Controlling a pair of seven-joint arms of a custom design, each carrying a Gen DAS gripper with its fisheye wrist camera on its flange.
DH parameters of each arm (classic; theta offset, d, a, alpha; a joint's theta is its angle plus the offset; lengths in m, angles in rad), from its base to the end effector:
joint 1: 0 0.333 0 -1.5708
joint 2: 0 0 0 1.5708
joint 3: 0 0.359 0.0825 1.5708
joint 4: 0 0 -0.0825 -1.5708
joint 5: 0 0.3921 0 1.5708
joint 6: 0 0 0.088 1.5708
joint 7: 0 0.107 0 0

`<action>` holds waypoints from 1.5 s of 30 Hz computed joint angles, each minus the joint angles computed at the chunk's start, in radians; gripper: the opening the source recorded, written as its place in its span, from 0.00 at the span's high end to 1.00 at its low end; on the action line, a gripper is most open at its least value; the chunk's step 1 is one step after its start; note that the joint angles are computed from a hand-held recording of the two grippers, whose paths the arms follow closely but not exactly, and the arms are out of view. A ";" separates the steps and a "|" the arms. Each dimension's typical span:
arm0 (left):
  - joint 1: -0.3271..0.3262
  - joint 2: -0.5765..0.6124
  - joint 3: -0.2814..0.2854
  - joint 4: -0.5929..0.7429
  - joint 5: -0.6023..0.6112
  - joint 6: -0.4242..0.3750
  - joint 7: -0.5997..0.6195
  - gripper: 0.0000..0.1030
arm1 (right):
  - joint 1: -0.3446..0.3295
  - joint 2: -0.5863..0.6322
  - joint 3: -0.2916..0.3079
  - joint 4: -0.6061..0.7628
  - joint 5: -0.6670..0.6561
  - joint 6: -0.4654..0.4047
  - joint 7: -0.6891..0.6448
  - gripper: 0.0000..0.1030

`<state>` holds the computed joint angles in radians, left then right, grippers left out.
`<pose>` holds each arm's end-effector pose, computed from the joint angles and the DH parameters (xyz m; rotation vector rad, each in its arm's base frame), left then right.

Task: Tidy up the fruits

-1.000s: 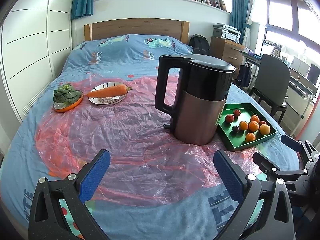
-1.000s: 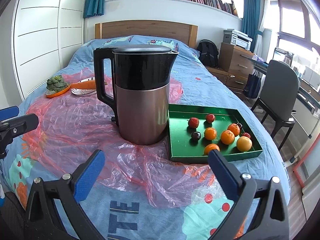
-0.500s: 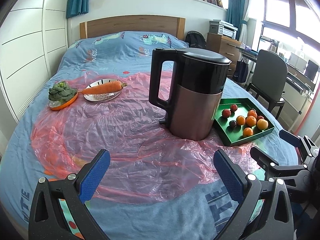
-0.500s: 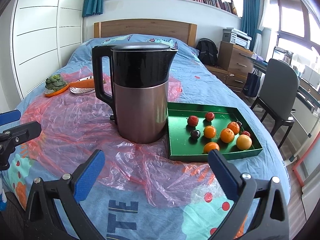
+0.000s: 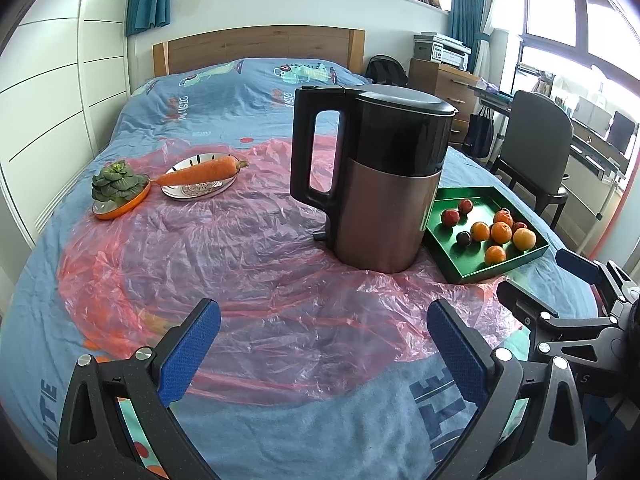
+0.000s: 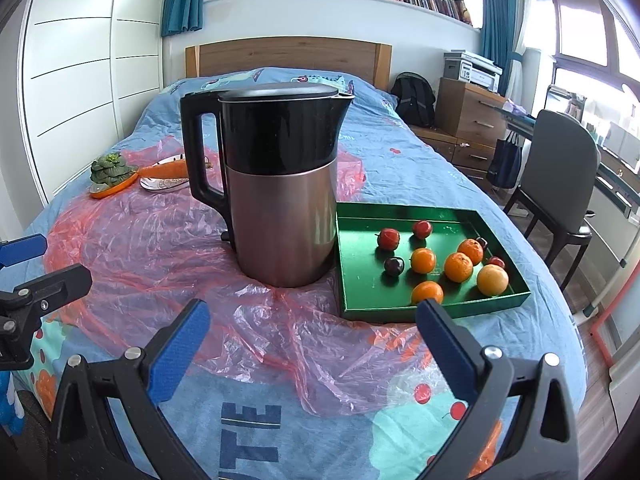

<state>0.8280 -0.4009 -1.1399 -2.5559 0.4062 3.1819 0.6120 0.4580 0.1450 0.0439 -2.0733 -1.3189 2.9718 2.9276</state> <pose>0.4411 -0.2081 0.4364 -1.8155 1.6218 -0.7981 0.4965 0.3472 0.4472 -1.9495 1.3213 -0.7071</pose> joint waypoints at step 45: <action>0.070 0.031 -0.064 0.007 0.001 0.006 0.022 0.01 | 0.038 0.041 -0.028 0.031 0.055 0.013 -0.061 0.00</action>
<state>0.8975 -0.3695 -1.2044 -2.5492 0.4072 3.1881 0.6339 0.4956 0.1861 0.0156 -2.0424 -1.2639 2.9850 2.8669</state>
